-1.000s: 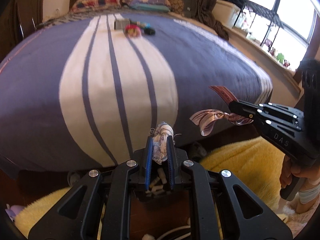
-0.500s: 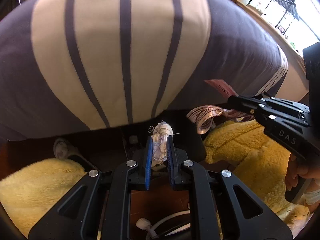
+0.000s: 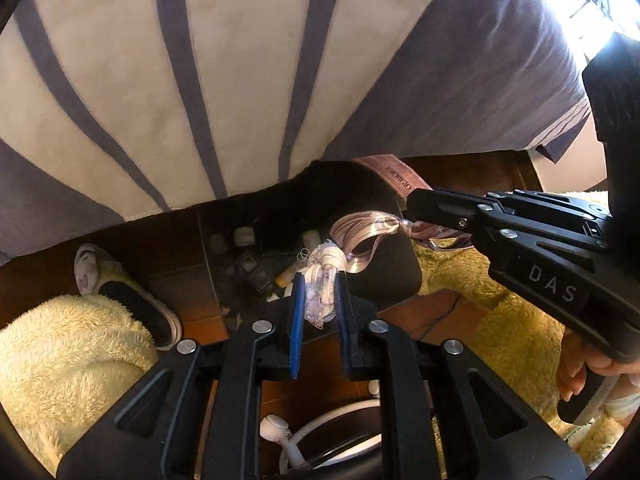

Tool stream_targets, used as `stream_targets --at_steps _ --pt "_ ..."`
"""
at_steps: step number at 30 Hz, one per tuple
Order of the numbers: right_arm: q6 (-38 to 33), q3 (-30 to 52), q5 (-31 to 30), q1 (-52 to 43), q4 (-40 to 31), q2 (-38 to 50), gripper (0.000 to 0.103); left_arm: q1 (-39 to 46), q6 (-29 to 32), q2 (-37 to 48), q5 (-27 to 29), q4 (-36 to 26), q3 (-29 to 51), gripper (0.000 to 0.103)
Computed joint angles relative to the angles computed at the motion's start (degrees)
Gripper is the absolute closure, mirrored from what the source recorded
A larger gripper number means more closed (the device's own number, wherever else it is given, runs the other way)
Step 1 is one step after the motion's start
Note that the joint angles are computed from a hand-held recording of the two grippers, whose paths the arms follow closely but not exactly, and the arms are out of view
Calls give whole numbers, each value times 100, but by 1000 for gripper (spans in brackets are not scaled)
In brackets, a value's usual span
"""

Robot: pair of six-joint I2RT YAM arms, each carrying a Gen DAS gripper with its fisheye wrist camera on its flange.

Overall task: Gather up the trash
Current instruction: 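Lower both tools over the black bin and open both to drop the items, then raise both open tools back over the remaining items on the bed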

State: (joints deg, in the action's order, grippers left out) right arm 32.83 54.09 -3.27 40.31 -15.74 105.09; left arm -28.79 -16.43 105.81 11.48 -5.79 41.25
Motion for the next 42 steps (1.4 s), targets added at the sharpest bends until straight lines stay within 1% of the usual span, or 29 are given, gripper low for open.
stream_targets --at_steps 1,5,8,9,11,12,13,15,16,17,18,19,21,24,29,31,33,37,42 --pt "5 12 -11 -12 -4 18 97 8 1 19 -1 -29 18 87" --pt "20 60 -25 -62 32 82 97 49 18 48 -15 -119 54 79" --pt "30 110 -50 -117 23 92 97 97 -9 -15 11 -153 30 78" --pt "45 131 -28 -114 0 85 96 103 -23 -66 -15 -162 2 75" --pt "66 153 -8 -112 -36 61 80 135 -44 -160 -54 -179 -37 70" --pt "92 131 0 -111 -21 17 58 147 -63 -220 -78 -198 -56 67" --pt "103 100 4 -116 11 -24 44 180 -64 -282 -110 -189 -100 65" --pt "122 37 87 -100 43 -144 43 188 -90 -451 -202 -252 -147 58" --pt "117 29 139 -92 19 -204 41 204 -94 -556 -259 -295 -182 54" --pt "118 23 201 -82 -16 -270 37 224 -106 -690 -310 -344 -224 47" --pt "128 24 343 -57 -89 -368 24 243 -117 -790 -345 -368 -260 38" --pt "124 15 477 -38 -143 -460 14 295 -106 -926 -385 -386 -317 34" --pt "106 -27 821 25 -263 -719 8 351 -106 -1209 -480 -490 -380 22" --pt "37 -65 1112 51 -439 -1130 5 466 -57 -1663 -560 -682 -427 15" --pt "-205 36 1412 39 -680 -1849 5 556 125 -2625 -744 -1298 -228 12" --pt "-341 164 1612 2 -800 -2166 5 652 224 -3008 -798 -1604 -5 11" --pt "-540 376 1776 -71 -876 -2404 5 792 355 -3215 -832 -1815 257 11" --pt "-930 890 2036 -190 -942 -2415 3 1084 573 -3329 -854 -1999 792 8" --pt "-1509 1875 2011 -598 -1042 -1812 3 1467 784 -2842 -897 -2056 1625 8"
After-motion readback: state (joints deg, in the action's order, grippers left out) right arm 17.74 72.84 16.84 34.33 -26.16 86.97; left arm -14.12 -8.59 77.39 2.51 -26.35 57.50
